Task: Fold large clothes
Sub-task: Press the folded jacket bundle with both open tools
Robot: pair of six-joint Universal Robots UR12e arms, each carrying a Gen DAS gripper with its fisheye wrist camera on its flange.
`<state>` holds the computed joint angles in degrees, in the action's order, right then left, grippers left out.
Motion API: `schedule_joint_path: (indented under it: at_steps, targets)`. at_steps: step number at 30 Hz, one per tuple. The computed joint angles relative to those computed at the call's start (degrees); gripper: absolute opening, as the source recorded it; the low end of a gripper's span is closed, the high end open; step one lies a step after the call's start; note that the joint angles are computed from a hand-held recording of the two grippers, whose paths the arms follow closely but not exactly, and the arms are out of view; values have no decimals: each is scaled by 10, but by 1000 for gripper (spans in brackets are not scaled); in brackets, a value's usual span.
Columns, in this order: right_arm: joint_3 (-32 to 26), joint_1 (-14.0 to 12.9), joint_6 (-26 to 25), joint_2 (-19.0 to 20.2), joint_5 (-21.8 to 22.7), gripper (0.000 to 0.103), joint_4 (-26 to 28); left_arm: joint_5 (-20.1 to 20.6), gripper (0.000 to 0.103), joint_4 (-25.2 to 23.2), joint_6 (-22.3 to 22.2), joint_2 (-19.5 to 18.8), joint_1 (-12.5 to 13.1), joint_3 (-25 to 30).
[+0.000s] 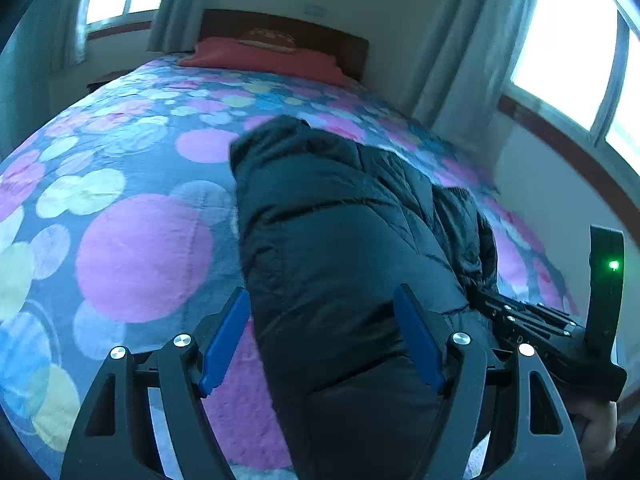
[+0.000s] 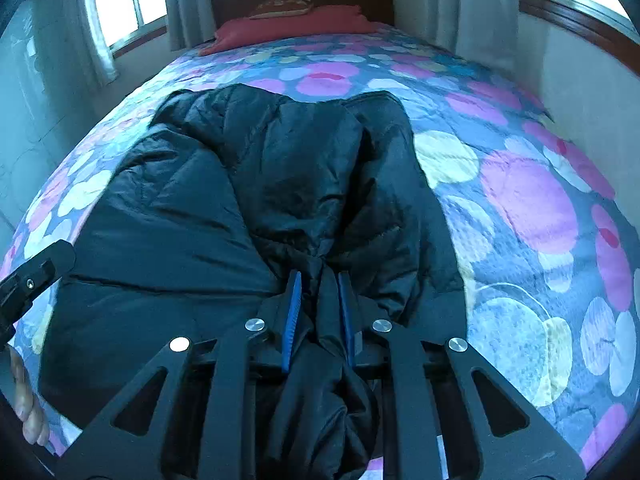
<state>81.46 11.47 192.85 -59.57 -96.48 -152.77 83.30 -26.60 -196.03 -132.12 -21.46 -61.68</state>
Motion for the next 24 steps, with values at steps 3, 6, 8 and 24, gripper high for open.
schedule_joint_path:
  at_steps: [3,6,8,24]
  targets:
    - [1,-7,10,6,3,17,2,17,74,-50,7,-19,-6,36]
    - [8,-17,11,12,23,17,-5,29,74,-85,17,-38,-11,66]
    - [13,-20,14,14,30,17,-14,61,74,-91,40,-46,-20,77]
    - [27,-8,23,-3,1,25,-28,60,73,-64,28,-24,-15,44]
